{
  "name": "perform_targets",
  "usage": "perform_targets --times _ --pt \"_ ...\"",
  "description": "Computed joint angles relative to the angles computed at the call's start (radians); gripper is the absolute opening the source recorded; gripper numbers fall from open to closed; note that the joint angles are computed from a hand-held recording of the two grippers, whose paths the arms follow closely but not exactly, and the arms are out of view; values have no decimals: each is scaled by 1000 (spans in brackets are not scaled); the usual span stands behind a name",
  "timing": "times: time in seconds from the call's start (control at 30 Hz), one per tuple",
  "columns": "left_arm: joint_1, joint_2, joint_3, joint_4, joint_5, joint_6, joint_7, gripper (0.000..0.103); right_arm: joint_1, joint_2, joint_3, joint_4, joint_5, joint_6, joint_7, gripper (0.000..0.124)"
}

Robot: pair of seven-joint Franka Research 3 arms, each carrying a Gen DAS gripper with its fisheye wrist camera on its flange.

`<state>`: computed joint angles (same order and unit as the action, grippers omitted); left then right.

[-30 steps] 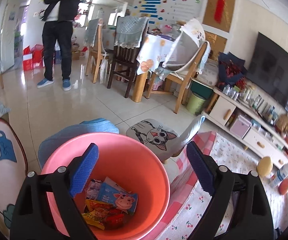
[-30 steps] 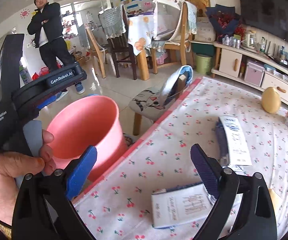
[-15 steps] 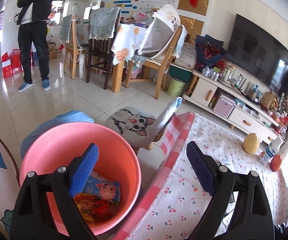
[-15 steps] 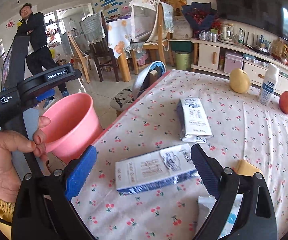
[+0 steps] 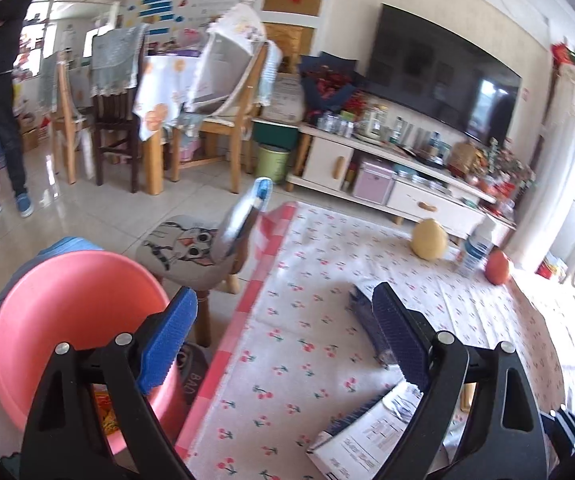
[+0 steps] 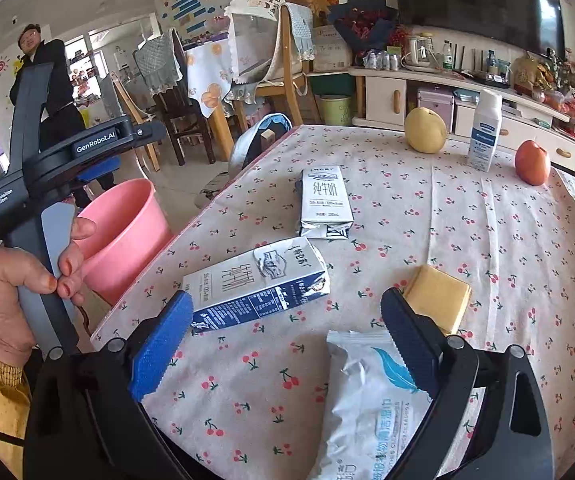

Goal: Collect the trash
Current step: 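Move both tools back over the table toward the milk cartons, then grasp the white milk carton with the left gripper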

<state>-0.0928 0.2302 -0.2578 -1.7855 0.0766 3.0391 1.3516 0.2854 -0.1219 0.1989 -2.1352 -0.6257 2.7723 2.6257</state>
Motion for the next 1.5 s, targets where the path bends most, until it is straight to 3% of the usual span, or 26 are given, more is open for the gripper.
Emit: perform_targets --times 0.13,0.37,0.57,0.73,0.97,1.07,1.17,1.5 --pt "101 -5 -154 -22 -147 -8 231 90 -18 -51 6 -57 -13 -2 26 94" --pt "139 -33 -251 -55 -376 -86 549 90 -81 -149 29 -164 39 28 29 94" --pt "84 -65 -210 -90 -435 -174 652 90 -137 -219 45 -249 150 54 -9 94" --pt "16 -79 -150 -104 -427 -226 666 90 -159 -255 44 -300 263 67 -71 94" --pt "-96 -37 -36 -62 -241 -310 506 90 -120 -243 25 -319 424 53 -213 94" --pt "-107 -17 -22 -40 -194 -337 455 90 -100 -215 28 -308 464 56 -268 94" --pt "-117 1 -9 -22 -137 -360 396 90 -134 -205 61 -295 419 50 -262 94" --pt "-145 58 5 41 -1 -414 290 90 -163 -209 29 -324 460 81 -256 94"
